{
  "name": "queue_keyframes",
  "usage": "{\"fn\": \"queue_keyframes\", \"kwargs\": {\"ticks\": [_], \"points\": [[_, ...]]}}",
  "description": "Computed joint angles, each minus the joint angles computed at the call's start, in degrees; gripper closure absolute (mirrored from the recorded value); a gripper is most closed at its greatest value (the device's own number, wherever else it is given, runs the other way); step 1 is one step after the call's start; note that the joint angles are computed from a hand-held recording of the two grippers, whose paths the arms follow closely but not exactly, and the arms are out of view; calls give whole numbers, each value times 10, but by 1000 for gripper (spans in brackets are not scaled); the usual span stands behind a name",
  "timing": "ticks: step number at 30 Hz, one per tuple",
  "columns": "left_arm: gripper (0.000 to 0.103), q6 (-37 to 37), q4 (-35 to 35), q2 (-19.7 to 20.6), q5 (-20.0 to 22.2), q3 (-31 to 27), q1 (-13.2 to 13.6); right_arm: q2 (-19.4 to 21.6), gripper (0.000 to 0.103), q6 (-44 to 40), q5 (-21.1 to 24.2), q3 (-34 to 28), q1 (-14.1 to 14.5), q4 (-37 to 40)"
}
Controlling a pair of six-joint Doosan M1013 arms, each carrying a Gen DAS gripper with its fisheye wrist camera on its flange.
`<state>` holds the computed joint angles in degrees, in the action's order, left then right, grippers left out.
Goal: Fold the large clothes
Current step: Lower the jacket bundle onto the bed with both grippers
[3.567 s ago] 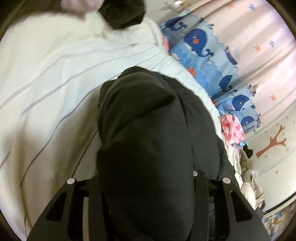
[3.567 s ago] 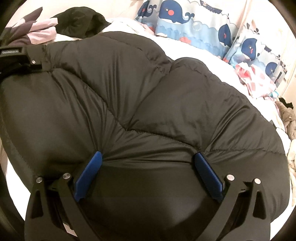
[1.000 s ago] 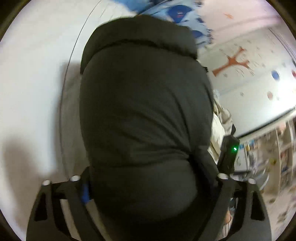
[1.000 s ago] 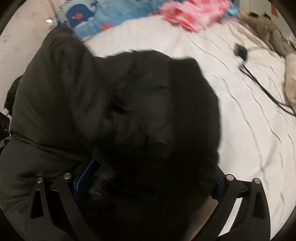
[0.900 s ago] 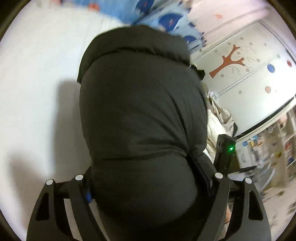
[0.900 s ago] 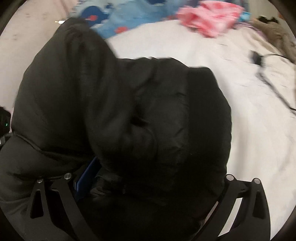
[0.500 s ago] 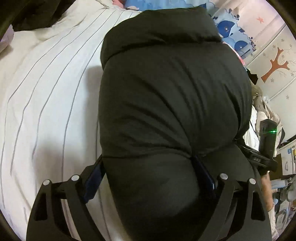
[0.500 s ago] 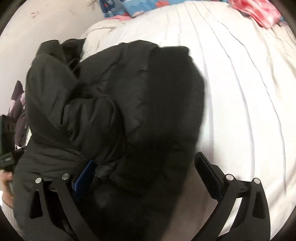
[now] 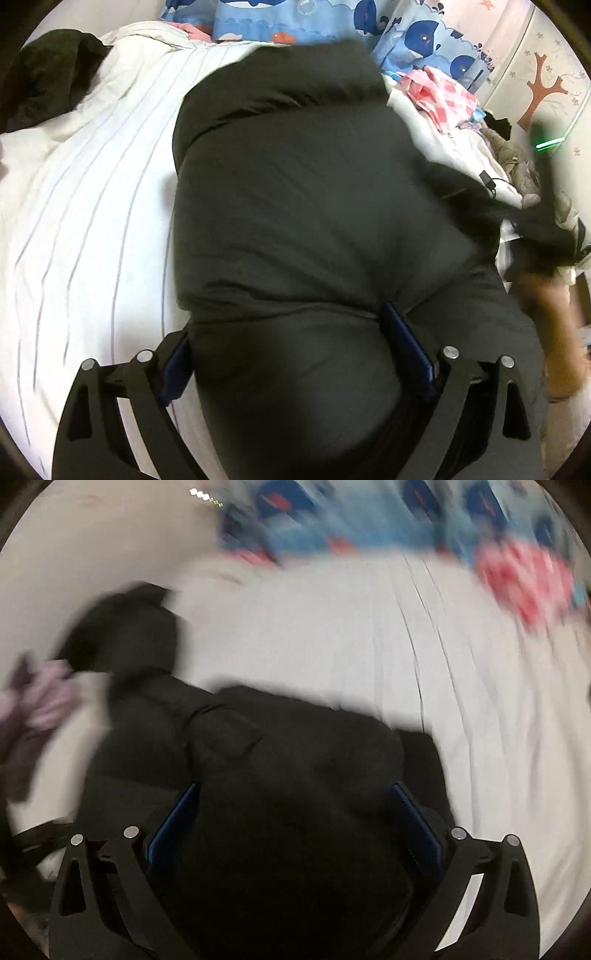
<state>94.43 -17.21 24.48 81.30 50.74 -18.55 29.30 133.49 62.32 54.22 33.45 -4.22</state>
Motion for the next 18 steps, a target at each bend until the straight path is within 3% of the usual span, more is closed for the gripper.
{"fn": "queue_keyframes", "kwargs": {"ticks": [1,2,5,7,9,11,13,15,18], "points": [[13,0,1,2,2,-2,-1,-6,7,19,-38,31,-11,38],[12,-1,8,8,11,-11,-4,-7,7,21,-45,40,-16,46],[10,5,20,22,38,-33,-7,-3,7,-2,3,16,-17,46],[10,1,20,23,47,-44,-3,-22,7,3,-8,28,-11,38],[13,-3,44,9,24,-42,-7,-58,7,-4,-40,59,5,6],[13,7,16,-17,-8,-23,1,-87,7,-23,-56,84,21,-15],[13,17,-16,-43,-35,0,5,-99,7,-52,-25,99,40,-26],[13,32,-31,-64,-41,30,3,-85,7,-70,27,100,55,-22],[11,62,43,-92,-60,101,-25,-81,7,-56,20,128,53,16]]}}
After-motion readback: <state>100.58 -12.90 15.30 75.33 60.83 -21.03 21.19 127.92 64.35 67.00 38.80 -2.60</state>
